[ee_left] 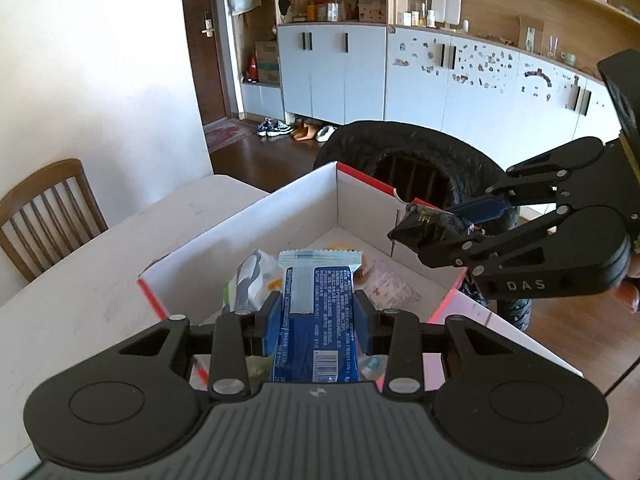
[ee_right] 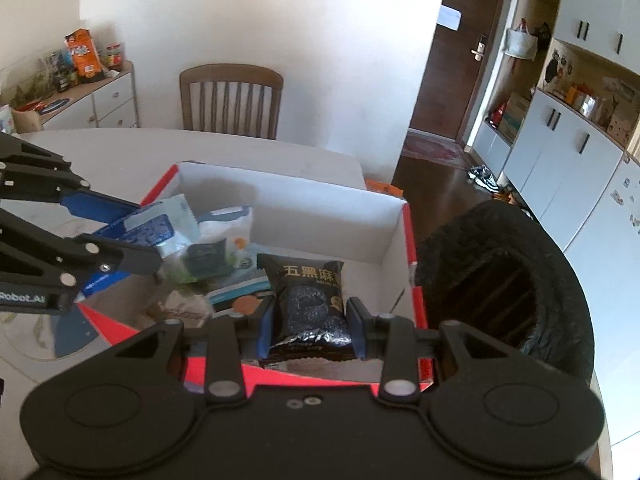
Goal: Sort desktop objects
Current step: 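Lower the blue bar and black pack into the shoebox and open both tools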
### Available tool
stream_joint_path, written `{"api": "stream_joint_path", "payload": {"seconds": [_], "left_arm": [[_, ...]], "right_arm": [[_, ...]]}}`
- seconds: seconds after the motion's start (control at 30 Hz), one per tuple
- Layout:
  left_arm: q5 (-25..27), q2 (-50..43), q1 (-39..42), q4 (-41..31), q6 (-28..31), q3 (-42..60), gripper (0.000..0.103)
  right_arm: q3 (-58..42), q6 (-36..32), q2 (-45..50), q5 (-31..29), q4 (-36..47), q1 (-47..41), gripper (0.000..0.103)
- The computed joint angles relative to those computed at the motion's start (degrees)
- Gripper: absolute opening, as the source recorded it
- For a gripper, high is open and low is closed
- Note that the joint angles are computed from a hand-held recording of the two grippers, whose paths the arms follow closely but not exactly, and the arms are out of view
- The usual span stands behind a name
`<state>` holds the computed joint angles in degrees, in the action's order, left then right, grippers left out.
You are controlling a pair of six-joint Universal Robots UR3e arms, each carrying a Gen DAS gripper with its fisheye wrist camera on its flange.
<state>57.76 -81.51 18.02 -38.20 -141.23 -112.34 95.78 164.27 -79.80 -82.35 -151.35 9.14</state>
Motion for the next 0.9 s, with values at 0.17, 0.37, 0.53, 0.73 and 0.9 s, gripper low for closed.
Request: {"api": "stream_joint_path", "payload": {"seconds": [0.17, 0.37, 0.53, 0.73, 0.9], "left_arm": [[3.74, -7.06, -4.50, 3.24, -2.81, 4.76, 0.035], [6.93, -15.16, -8.73, 4.12, -4.71, 12.20, 0.035], [9.71, -22.48, -11.40, 1.94, -6.09, 20.17, 0.035], [13.70, -29.59, -13.96, -0.51, -7.26, 28.79, 0.035], [16.65, -34.21, -15.93, -2.36, -8.18, 34.57, 0.035]], "right_arm": [[-2.13, -0.18, 2.77, -0.20, 0.67, -0.83, 0.036], [-4.88, 0.28, 5.95, -0.60, 1.53, -1.46, 0.036], [-8.16, 2.73, 8.56, 0.55, 4.33, -1.60, 0.036], [-10.46, 3.38, 11.52, -0.56, 6.05, -1.18, 0.036], [-13.79, 3.34, 14.60, -1.21, 7.54, -1.03, 0.036]]}}
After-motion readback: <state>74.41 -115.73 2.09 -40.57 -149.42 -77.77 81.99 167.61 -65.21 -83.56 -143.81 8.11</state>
